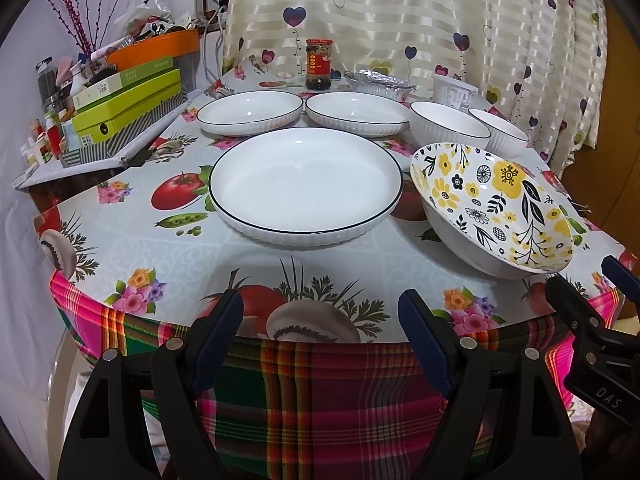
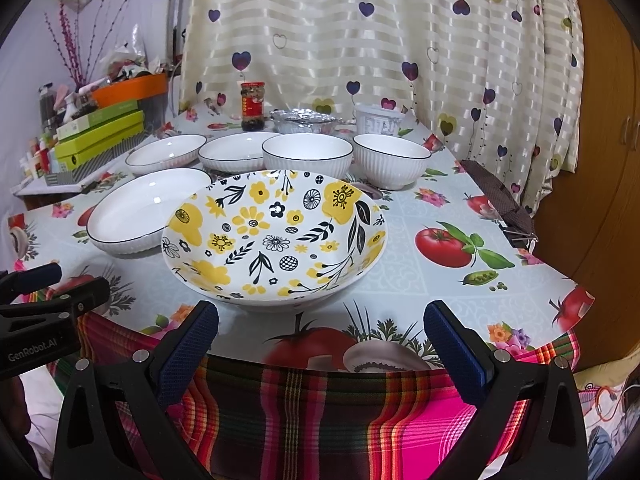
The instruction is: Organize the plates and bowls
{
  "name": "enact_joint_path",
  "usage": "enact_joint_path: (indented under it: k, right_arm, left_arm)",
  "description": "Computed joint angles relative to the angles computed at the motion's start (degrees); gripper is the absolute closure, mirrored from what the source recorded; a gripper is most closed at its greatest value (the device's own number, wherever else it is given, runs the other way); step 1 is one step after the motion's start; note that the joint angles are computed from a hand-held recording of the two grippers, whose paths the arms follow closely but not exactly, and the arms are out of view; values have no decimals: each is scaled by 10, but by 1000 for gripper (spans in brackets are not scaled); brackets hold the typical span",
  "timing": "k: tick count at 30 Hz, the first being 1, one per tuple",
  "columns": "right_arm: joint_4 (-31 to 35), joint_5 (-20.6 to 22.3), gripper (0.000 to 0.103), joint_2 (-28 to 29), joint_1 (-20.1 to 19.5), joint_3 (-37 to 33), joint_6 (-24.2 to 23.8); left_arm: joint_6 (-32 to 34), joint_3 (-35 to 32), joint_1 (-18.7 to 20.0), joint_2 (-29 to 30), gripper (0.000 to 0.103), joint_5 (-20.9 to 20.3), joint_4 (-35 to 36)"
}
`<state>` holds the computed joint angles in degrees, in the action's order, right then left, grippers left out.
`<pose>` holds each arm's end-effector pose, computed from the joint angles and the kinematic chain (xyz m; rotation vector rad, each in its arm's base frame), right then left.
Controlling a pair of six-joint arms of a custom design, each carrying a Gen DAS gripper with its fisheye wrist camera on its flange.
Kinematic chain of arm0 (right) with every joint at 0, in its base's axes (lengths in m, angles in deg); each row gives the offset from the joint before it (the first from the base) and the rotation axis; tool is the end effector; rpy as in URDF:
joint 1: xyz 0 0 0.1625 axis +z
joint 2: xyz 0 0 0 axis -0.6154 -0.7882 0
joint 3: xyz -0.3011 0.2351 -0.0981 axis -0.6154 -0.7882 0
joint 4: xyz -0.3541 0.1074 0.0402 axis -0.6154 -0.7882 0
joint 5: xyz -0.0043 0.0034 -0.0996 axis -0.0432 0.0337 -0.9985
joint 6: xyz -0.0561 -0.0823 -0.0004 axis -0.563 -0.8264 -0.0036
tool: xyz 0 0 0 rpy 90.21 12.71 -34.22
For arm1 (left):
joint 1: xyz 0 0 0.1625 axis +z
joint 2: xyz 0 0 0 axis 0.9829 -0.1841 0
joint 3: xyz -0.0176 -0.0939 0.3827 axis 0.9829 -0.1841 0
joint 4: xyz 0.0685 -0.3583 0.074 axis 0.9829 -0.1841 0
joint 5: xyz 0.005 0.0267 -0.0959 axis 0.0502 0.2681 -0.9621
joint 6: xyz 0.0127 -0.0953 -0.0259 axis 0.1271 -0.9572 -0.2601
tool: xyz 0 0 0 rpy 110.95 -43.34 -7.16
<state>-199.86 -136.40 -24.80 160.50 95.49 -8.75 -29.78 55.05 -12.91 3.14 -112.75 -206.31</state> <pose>0.4010 -0.5233 -0.0588 0.5814 -2.1447 0.9661 0.0022 -0.5193 0.3093 0.2679 2.2076 -0.9550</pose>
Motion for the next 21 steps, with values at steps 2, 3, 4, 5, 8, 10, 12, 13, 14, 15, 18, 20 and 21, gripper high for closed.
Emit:
enact_joint_path:
  k: [2,3,4,5,8,10,12,13,14,15,18,20,21]
  right_arm:
    - [-2,1,0,0,0,0,-1]
    - [-1,0,0,0,0,0,-1]
    - [-1,0,0,0,0,1,-1]
    - [0,0,0,0,0,0,1]
    - [-4,1,0,0,0,1,-2]
    - [-6,3,0,1,-1,1,-4]
    - [-7,3,0,2,1,-1,-5]
    - [-7,3,0,2,1,-1,-4]
    - [-7,3,0,2,1,-1,-4]
    - [-8,3,0,3,2,-3,-4]
    - [-7,3,0,3,2,-5,-4]
    - [-7,4,0,1,2,-2,-3]
    - [-7,4,0,1,2,-2,-4]
  left_arm:
    - [0,-1,1,1,23,-1,0]
    - [0,0,0,1,23,0,-1]
    - [1,0,0,1,23,1,-1]
    - [2,0,0,0,23,0,-1]
    - [7,1,0,1,23,1,-7]
    - [10,1,-1,2,23,2,-11]
    - [13,2,-2,1,23,3,-15]
    - [14,3,-3,1,23,3,-17]
    - [15,3,-3,0,23,3,-17]
    - [16,4,-4,0,23,4,-18]
    - [19,3,-5,0,23,5,-20]
    - [20,3,-5,1,23,5,-20]
    - [21,3,-5,1,23,5,-20]
